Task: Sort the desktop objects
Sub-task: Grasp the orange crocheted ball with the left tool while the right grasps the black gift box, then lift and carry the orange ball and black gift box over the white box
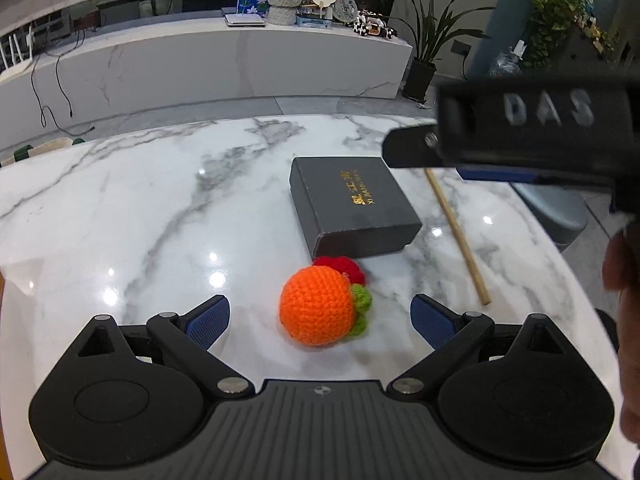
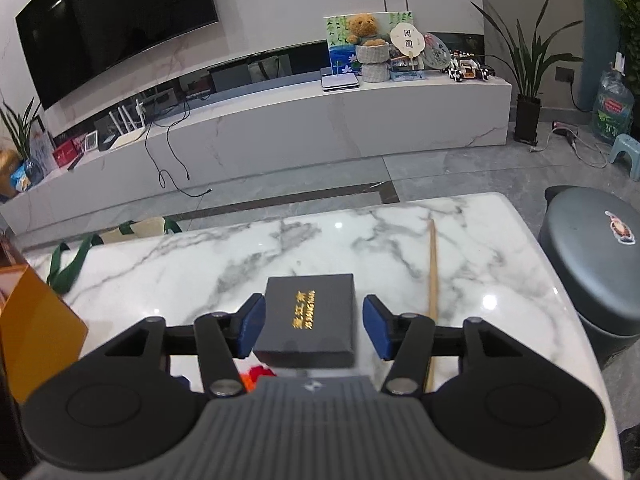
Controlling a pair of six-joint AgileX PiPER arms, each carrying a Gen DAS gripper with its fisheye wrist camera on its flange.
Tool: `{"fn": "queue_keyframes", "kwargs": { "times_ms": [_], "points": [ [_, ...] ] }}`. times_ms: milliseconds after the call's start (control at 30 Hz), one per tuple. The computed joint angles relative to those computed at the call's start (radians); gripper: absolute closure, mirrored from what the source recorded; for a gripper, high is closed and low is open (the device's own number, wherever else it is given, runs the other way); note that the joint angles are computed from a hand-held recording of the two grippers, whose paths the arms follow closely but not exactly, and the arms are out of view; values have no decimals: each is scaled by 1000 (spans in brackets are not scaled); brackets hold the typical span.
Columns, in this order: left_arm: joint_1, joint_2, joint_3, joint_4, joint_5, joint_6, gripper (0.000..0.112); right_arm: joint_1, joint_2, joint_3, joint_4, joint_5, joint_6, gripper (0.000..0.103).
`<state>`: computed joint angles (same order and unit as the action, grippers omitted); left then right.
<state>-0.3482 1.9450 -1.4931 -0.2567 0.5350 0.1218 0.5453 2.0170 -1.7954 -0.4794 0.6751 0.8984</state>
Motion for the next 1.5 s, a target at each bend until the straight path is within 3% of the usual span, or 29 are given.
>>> {"fn": "queue_keyframes", "kwargs": {
  "times_ms": [33, 100, 133, 167, 200, 567, 667, 733, 767, 1000, 1267, 1333, 1500],
  "points": [
    [1, -2, 16, -10, -24, 18, 9, -3, 13, -16, 7, 7, -1, 46],
    [3, -4, 32, 7, -48, 4, 33, -6, 37, -45, 16, 21, 0, 46],
    [4, -6, 39, 24, -59, -8, 36, -8, 48, -59, 20, 26, 1, 46],
    [3, -10, 43, 61, -66, -40, 50, -9, 56, -69, 24, 28, 4, 46],
    [4, -11, 46, 89, -72, -60, 56, -11, 65, -78, 28, 30, 5, 46],
    [52, -69, 108, 65, -40, -2, 56, 10, 149, -185, 14, 91, 11, 45],
    [62, -94, 137, 55, -26, 25, 56, 19, 186, -238, -3, 129, 20, 38],
    [63, -105, 146, 74, -13, 31, 56, 26, 216, -277, -20, 159, 27, 23],
    [63, -108, 147, 83, -5, 32, 56, 30, 229, -292, -31, 170, 33, 22],
    [72, -122, 154, 86, 26, 55, 56, 36, 325, -410, -10, 252, -43, 20],
    [78, -124, 151, 82, 38, 61, 56, 27, 389, -462, -16, 266, -87, 17],
    [75, -123, 148, 90, 39, 52, 56, 28, 393, -470, -28, 274, -92, 26],
    [72, -116, 137, 102, 44, 27, 56, 18, 381, -471, 19, 272, -109, 26]
  ]
}}
